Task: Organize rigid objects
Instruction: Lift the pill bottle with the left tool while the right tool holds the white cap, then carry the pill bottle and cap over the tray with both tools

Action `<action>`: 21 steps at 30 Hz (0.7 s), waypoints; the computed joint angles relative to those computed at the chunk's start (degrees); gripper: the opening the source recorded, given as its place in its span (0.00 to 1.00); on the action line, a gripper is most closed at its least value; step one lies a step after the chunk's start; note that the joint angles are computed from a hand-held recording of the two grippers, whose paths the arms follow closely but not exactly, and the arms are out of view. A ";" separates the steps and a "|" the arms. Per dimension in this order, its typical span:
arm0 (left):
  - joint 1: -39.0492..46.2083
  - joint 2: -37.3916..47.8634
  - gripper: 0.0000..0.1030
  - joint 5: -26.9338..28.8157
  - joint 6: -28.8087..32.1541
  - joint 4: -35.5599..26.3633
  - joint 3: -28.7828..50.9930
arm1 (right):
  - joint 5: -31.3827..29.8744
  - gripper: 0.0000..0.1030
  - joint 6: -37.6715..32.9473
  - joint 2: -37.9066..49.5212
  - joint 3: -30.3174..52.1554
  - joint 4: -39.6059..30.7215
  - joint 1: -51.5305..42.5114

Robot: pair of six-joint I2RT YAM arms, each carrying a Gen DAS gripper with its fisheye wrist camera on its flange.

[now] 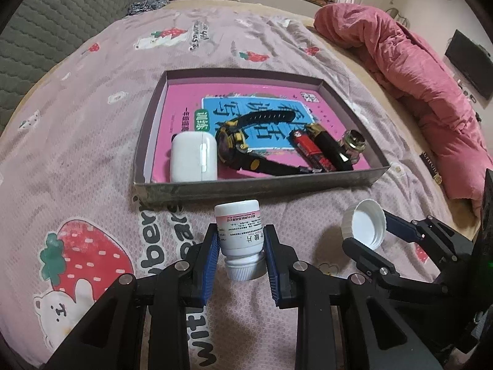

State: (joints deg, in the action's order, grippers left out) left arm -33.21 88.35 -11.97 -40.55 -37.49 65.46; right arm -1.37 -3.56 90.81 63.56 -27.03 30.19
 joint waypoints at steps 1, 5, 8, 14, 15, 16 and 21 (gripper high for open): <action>-0.15 -0.15 0.28 -0.30 0.13 -0.15 0.29 | 0.02 0.50 0.00 -0.10 0.23 -0.08 -0.10; -0.43 -0.14 0.28 -0.73 0.54 -0.54 1.67 | 0.47 0.50 -0.38 -0.48 1.70 -0.47 -0.84; -0.33 -0.04 0.28 -0.83 0.81 -0.51 2.52 | 1.10 0.50 -0.78 -0.18 3.71 -0.65 -1.82; 0.10 1.05 0.28 -1.12 1.56 -0.37 5.02 | 0.19 0.50 -0.61 1.35 7.92 -1.10 -4.32; 0.22 1.44 0.28 -1.20 1.86 -0.18 5.60 | 0.04 0.50 -0.63 1.83 8.80 -1.25 -4.66; 0.42 1.92 0.28 -1.03 2.17 -0.03 6.21 | -0.15 0.50 -0.63 2.11 9.34 -1.22 -4.94; 1.08 4.79 0.28 -0.68 3.48 0.56 9.34 | -0.56 0.50 -0.68 3.77 12.29 -1.35 -5.96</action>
